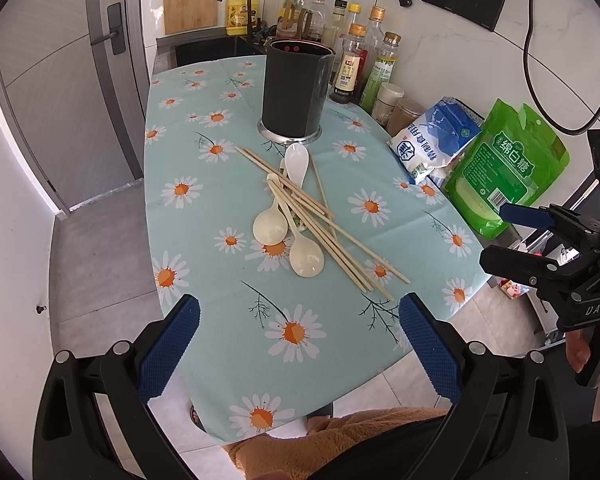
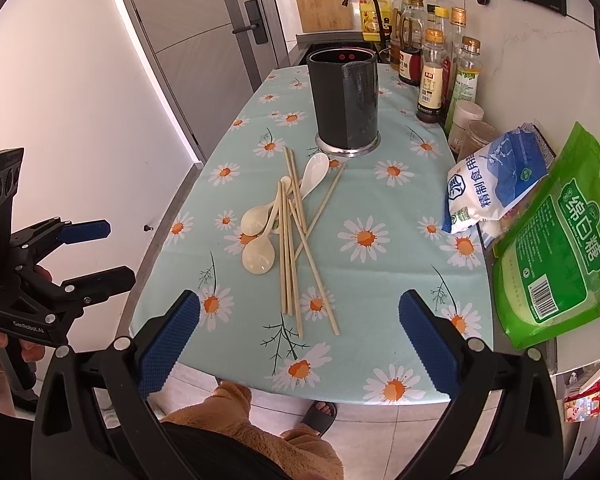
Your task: Organize utensils
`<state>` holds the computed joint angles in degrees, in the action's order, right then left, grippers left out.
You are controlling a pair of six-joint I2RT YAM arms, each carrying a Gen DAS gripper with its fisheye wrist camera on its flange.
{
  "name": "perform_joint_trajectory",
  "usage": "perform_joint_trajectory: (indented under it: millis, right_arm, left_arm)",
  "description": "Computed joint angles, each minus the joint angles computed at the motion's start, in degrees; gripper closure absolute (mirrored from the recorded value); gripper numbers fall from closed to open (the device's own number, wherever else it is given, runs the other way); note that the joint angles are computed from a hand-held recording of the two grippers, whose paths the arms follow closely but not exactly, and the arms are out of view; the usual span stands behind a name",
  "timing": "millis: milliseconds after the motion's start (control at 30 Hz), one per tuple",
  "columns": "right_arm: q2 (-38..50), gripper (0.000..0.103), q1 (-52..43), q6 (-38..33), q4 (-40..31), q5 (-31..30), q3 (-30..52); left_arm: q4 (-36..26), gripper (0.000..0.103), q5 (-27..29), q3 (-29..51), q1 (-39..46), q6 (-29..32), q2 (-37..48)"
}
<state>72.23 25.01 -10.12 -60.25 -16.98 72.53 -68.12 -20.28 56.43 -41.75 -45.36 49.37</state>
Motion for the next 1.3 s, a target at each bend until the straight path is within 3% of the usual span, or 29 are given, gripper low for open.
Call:
perform_joint_trajectory:
  millis: [267, 367, 700, 967, 1033, 1167, 1200, 1300]
  right_arm:
    - [1.29, 0.004, 0.01, 0.09, 0.70, 0.38, 0.00]
    - [2.62, 0.004, -0.25, -0.23, 0.97, 0.05, 0.51]
    - [11.68, 0.004, -0.94, -1.65, 2.67, -2.22, 4.05]
    - [25.23, 0.021, 0.09, -3.41, 3.07, -4.45, 13.34]
    - [30.25, 0.031, 1.02, -3.92, 2.12, -4.17, 17.90]
    - [40.36, 0.038, 2.54, -5.35, -1.48, -4.00, 27.96]
    - [43.11, 0.044, 3.04, -5.65, -2.52, -3.40, 30.86]
    - [51.87, 0.052, 3.95, -6.65, -8.38, -3.46, 41.48]
  left_arm:
    - [0.89, 0.006, 1.93, -0.06, 2.40, 2.06, 0.97]
    - [2.05, 0.006, 5.39, -0.37, 5.12, 4.57, 1.95]
    - [6.52, 0.006, 9.27, -3.84, 9.89, 8.67, 2.21]
    - [11.68, 0.006, 15.33, -9.80, 17.94, 12.85, 1.46]
    - [11.91, 0.006, 16.15, -10.92, 19.53, 13.53, 1.97]
    - [12.91, 0.006, 17.81, -13.12, 22.14, 14.87, 0.65]
    - [13.23, 0.006, 18.57, -13.66, 23.04, 15.12, 0.29]
    - [13.97, 0.006, 20.85, -14.94, 25.04, 15.54, -0.84]
